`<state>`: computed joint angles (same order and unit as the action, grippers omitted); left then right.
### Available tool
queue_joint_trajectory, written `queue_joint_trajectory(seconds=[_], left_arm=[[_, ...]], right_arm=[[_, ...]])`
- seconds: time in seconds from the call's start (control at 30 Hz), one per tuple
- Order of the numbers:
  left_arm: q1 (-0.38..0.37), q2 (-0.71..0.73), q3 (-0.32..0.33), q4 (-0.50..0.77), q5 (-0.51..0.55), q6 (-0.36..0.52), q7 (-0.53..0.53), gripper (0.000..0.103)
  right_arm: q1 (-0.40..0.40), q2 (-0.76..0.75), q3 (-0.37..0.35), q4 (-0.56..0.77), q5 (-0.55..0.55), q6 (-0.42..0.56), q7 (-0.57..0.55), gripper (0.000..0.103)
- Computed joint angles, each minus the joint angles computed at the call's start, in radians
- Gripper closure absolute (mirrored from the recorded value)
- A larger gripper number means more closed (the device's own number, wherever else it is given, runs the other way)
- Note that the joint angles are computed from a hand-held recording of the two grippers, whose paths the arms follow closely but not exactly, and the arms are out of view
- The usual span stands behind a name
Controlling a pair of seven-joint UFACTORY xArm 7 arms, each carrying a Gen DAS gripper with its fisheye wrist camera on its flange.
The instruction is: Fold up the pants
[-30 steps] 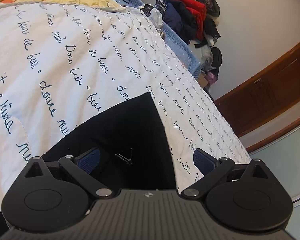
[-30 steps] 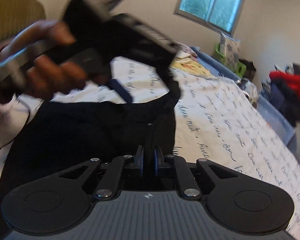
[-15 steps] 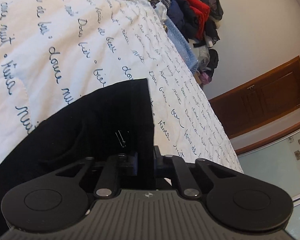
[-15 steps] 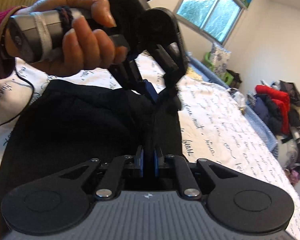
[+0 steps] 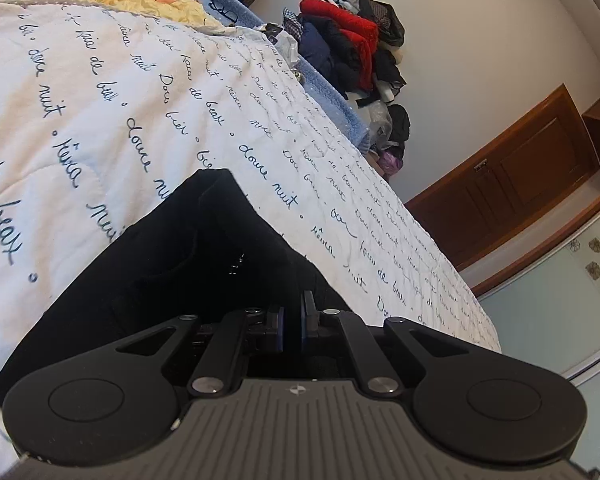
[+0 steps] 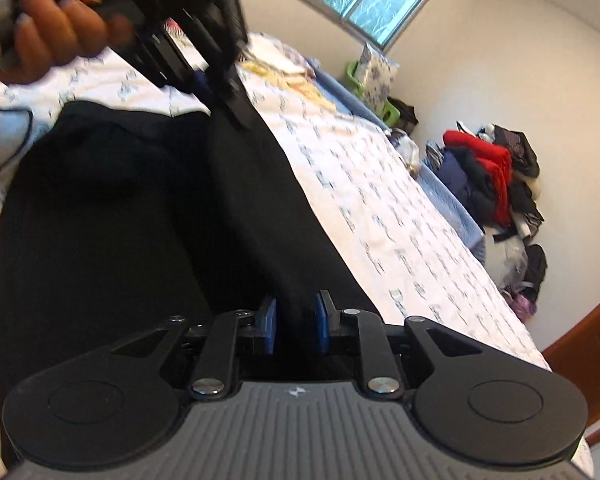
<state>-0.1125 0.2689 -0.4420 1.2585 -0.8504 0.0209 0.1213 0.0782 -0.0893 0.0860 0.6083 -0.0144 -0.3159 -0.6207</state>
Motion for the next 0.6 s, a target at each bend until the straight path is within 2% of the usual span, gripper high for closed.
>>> queue_joint_trajectory(seconds=[0.03, 0.1, 0.17, 0.2, 0.27, 0.3, 0.37, 0.43, 0.47, 0.5, 0.53, 0.57, 0.6], left_arm=[[0.025, -0.009, -0.031, -0.012, -0.034, -0.004, 0.031, 0.093], [0.051, -0.022, -0.065, -0.03, -0.101, -0.01, 0.09, 0.093], [0.058, -0.027, -0.077, -0.039, -0.16, -0.026, 0.147, 0.093], [0.051, -0.026, -0.068, -0.037, -0.171, -0.021, 0.159, 0.093], [0.057, -0.01, -0.068, -0.016, -0.222, -0.005, 0.198, 0.089], [0.061, -0.002, -0.07, -0.003, -0.258, 0.003, 0.217, 0.086], [0.05, 0.02, -0.059, 0.023, -0.311, -0.012, 0.237, 0.07], [0.029, 0.037, -0.044, 0.044, -0.328, -0.041, 0.247, 0.066], [0.025, 0.046, -0.045, 0.053, -0.328, -0.053, 0.254, 0.066], [0.002, 0.047, -0.017, 0.053, -0.29, -0.052, 0.219, 0.066], [-0.015, 0.045, 0.007, 0.051, -0.246, -0.039, 0.178, 0.072], [-0.006, 0.044, 0.001, 0.049, -0.231, -0.028, 0.172, 0.089], [-0.009, 0.04, 0.007, 0.044, -0.208, -0.019, 0.154, 0.089]], right_arm=[[0.02, 0.005, -0.027, 0.005, -0.017, 0.008, 0.009, 0.083], [0.006, 0.016, -0.021, 0.013, -0.041, 0.015, 0.022, 0.083], [-0.014, 0.003, 0.014, 0.002, 0.018, 0.028, -0.027, 0.086], [-0.02, -0.006, 0.028, -0.008, 0.034, 0.024, -0.044, 0.092], [-0.055, -0.028, 0.089, -0.032, 0.108, 0.014, -0.112, 0.093], [-0.058, -0.04, 0.097, -0.042, 0.12, 0.016, -0.123, 0.094], [-0.018, -0.057, 0.044, -0.059, 0.07, 0.026, -0.083, 0.094], [0.019, -0.06, -0.012, -0.056, 0.011, 0.044, -0.033, 0.094], [0.048, -0.063, -0.048, -0.057, -0.025, 0.05, 0.0, 0.094], [0.072, -0.066, -0.08, -0.059, -0.059, 0.052, 0.03, 0.094], [0.065, -0.067, -0.073, -0.057, -0.069, 0.054, 0.044, 0.094], [0.025, -0.058, -0.025, -0.051, -0.039, 0.048, 0.03, 0.094], [-0.025, -0.049, 0.038, -0.05, 0.008, 0.034, 0.0, 0.094]])
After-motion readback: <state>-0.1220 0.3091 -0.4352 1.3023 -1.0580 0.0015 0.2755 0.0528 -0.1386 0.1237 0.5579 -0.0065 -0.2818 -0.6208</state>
